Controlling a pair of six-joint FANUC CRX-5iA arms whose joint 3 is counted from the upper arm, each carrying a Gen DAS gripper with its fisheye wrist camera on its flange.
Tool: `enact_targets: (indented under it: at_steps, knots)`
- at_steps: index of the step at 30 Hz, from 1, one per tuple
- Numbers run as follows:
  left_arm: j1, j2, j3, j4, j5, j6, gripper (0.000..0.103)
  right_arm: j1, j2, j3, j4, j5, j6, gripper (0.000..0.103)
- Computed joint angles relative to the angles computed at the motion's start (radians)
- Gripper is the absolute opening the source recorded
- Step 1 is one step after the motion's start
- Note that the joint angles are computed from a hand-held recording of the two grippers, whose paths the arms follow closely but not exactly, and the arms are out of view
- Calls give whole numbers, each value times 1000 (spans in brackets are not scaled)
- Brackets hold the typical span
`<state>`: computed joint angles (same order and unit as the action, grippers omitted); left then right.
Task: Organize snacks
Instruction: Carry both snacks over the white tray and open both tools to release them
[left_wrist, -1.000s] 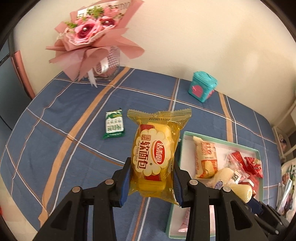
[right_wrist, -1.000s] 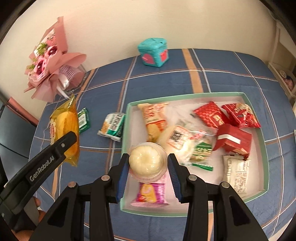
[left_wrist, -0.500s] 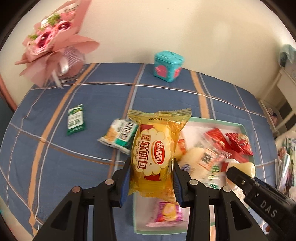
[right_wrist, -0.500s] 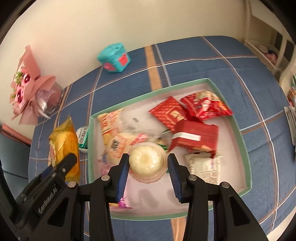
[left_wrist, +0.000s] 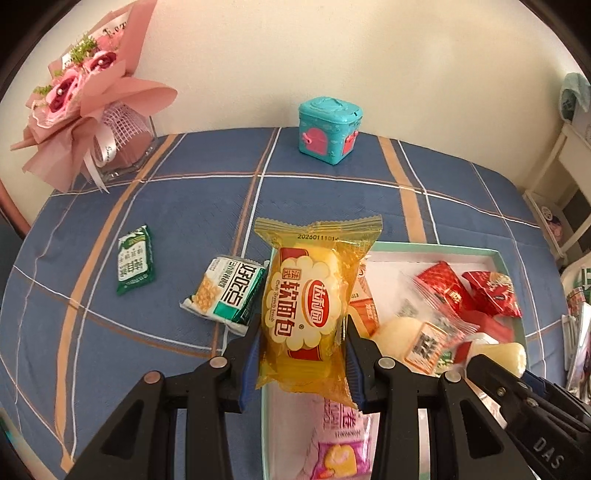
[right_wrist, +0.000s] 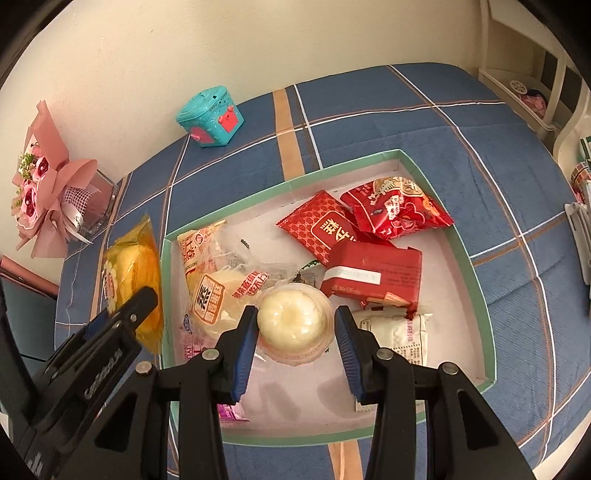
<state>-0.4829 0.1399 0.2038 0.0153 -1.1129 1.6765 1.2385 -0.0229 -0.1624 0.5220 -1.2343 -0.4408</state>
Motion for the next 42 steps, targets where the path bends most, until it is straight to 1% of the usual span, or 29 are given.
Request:
enact_targets:
  at_steps: [2,6,10,20,25,28,29,31,33,34,35,39,42]
  knots:
    - [5,9,-6,10,10,-4,42,-6,8,3,-1,-2,8,44]
    - [5,34,-4,8,6,-2,42,-22,13,-6,-9,13,16,44]
    - [-1,35,-11,6,18,-11,42,-33,18,-12,-5,25,29,44]
    - [-1,50,-19,76,-9,-64,42,-53,47,36,-58,-9,93,44]
    - [-14,57,-7,62,-22,-69,42,-53,50,42,-70,-22,93,44]
    - [-11,58,-7,70,-29,-67,42,-54,51,47,-75,-28,96,44]
    - [-9,58,-6,72,-31,-63,45,-53,53,51,-77,-34,100,44]
    - [-6,61,-1,77,-43,-61,46,-53,58,61,-81,-44,104,44]
    - [-5,65,9,75,-61,-60,51,-52,63,70,-82,-55,102,44]
    - [-5,67,13,74,-68,-56,57,-51,64,75,-84,-62,103,44]
    - [-4,69,16,73,-73,-52,61,-50,68,83,-87,-72,103,44]
    - [9,67,15,101,-93,-54,63,-48,74,101,-92,-102,113,44]
    - [17,61,18,112,-109,-67,68,-44,72,109,-91,-121,111,45]
